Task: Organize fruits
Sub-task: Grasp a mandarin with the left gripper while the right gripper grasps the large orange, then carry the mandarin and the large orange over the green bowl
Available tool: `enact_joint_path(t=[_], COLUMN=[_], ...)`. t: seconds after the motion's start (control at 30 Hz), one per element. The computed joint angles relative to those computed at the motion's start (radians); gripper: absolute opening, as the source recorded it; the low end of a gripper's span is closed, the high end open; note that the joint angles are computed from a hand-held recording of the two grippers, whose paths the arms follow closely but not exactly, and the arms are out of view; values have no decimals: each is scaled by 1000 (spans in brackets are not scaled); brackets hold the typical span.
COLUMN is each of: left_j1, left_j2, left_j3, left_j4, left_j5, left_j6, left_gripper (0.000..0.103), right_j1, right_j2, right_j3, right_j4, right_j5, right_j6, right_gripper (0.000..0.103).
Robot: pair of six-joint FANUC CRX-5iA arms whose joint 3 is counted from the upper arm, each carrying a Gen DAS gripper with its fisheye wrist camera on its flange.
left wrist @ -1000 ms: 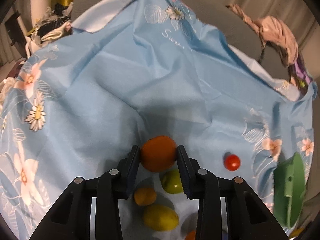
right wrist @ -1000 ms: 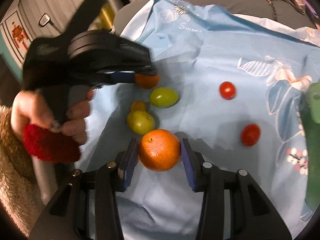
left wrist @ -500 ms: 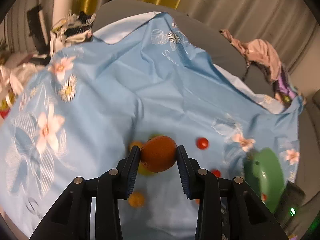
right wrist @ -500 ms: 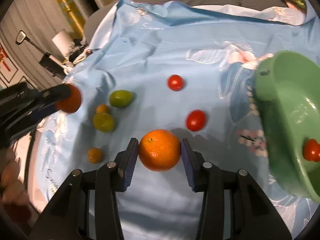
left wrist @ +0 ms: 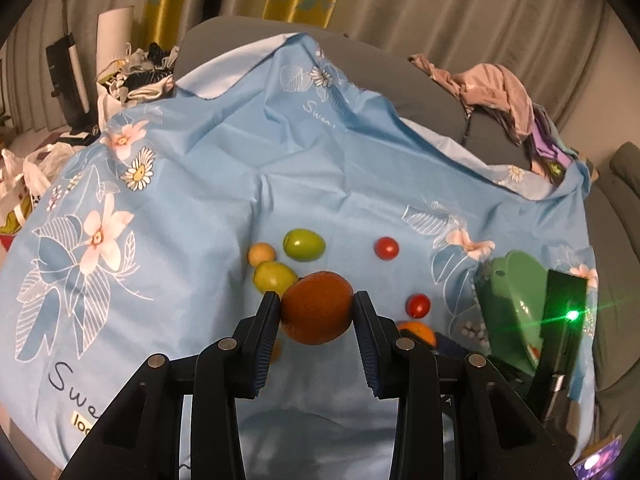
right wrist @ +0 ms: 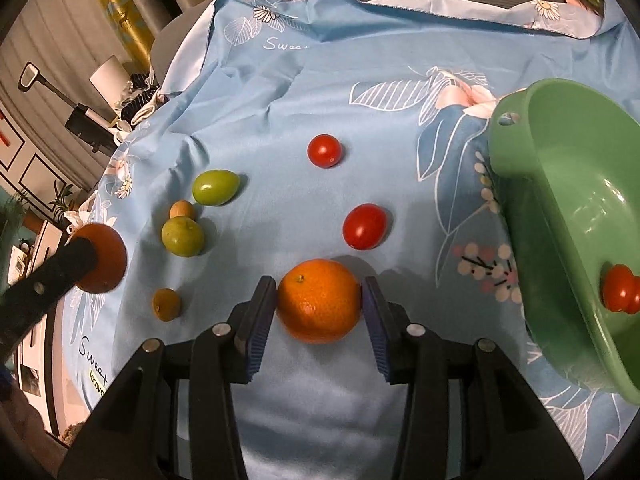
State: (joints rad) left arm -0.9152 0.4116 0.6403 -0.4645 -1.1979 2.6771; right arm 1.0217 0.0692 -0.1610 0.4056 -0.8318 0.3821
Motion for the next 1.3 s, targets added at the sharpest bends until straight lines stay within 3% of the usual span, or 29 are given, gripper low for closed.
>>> enact_joint_path(t=[0.13, 0.3, 0.73, 0.87, 1.03, 1.3], left_j1=[12, 22, 8, -19, -30, -60], left_j2=[-1, 9, 10, 24, 12, 47], left_j3=[-30, -44, -36, 2, -3, 68], left_j4=[37, 76, 57, 16, 28, 20], left_j5=[15, 15, 23, 4, 57, 77], left_j6=[-14, -36, -52, -74, -109, -149], left_gripper=[37, 37, 37, 37, 37, 37], right_j1=[0, -15, -11, -2, 8, 0], right_j2=[-3, 15, -1, -45, -118, -216], right_j3=[-11, 21, 3, -35, -102, -195], right_j4=[10, -82, -42, 1, 80, 203], right_j5=[13, 17, 8, 39, 94, 124], right_j6=[-9, 47, -1, -38, -114, -252], right_gripper=[46, 46, 45, 46, 46, 46])
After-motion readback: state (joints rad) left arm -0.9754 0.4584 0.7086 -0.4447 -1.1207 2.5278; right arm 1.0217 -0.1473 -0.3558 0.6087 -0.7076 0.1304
